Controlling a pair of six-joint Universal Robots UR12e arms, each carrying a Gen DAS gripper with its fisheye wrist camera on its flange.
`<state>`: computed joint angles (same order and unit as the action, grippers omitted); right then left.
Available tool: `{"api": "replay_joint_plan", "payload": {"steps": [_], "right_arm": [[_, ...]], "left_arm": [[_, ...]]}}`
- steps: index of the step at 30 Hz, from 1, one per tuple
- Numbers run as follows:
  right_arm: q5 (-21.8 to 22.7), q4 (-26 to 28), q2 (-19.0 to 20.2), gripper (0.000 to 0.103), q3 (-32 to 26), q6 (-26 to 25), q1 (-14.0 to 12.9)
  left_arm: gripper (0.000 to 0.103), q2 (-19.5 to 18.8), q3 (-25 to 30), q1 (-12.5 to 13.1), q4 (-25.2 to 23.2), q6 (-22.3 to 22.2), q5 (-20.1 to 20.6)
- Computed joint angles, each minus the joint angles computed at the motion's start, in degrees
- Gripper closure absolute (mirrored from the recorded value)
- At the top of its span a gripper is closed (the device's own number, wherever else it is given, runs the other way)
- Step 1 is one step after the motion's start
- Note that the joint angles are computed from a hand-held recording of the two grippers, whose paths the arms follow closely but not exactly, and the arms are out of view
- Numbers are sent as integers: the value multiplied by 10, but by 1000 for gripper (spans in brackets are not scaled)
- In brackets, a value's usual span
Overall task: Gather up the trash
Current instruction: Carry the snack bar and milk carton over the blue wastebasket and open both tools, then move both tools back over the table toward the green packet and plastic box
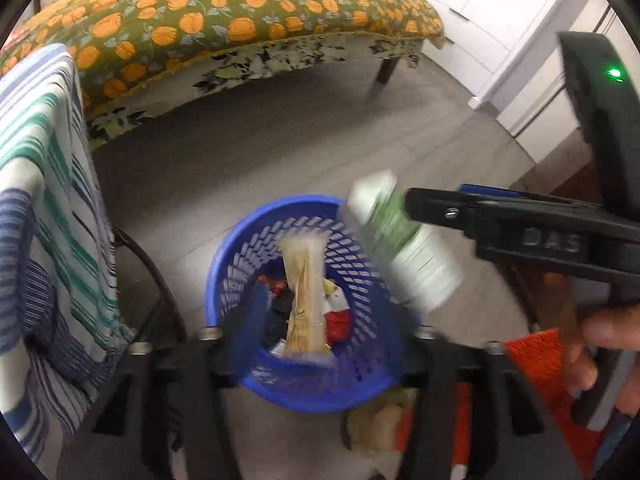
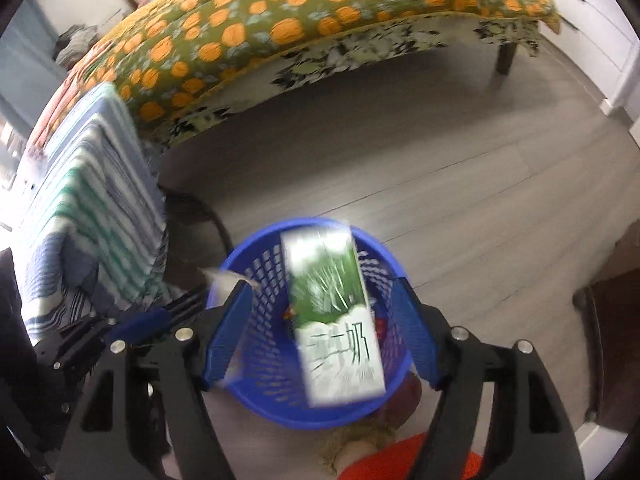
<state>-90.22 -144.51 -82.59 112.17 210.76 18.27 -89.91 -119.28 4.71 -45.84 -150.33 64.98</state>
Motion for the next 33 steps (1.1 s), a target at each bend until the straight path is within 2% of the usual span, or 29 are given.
{"api": "replay_joint_plan", "payload": {"steps": [2, 4, 8, 12, 16, 18, 21, 25, 30, 33], "right_arm": [[-20, -9, -5, 27, 3, 5, 3], [-37, -23, -7, 23, 5, 6, 5], [-65, -56, -9, 20, 7, 2, 13], [-96, -91, -5, 19, 2, -17, 28], [-139, -139, 6, 19, -6, -67, 53], [-153, -158, 14, 19, -12, -107, 68], [-146, -172, 25, 19, -21, -154, 85], [-125, -172, 42, 19, -47, -174, 112], [-66, -170, 82, 19, -110, -209, 153], [-45, -149, 108, 19, -154, -232, 169]], "left_arm": [[27, 11, -7, 10, 6, -2, -15], [21, 28, -15, 20, 14, -1, -29], [13, 70, -32, 49, 37, 18, -62], [9, 110, -48, 95, 47, 35, -94], [8, 129, -54, 139, 55, 40, -74], [8, 131, -59, 165, 72, 35, -57], [8, 126, -63, 206, 95, 20, -29], [8, 113, -61, 254, 115, -4, -3], [8, 98, -48, 292, 110, -21, 17], [8, 89, -39, 301, 110, -17, 31]]}}
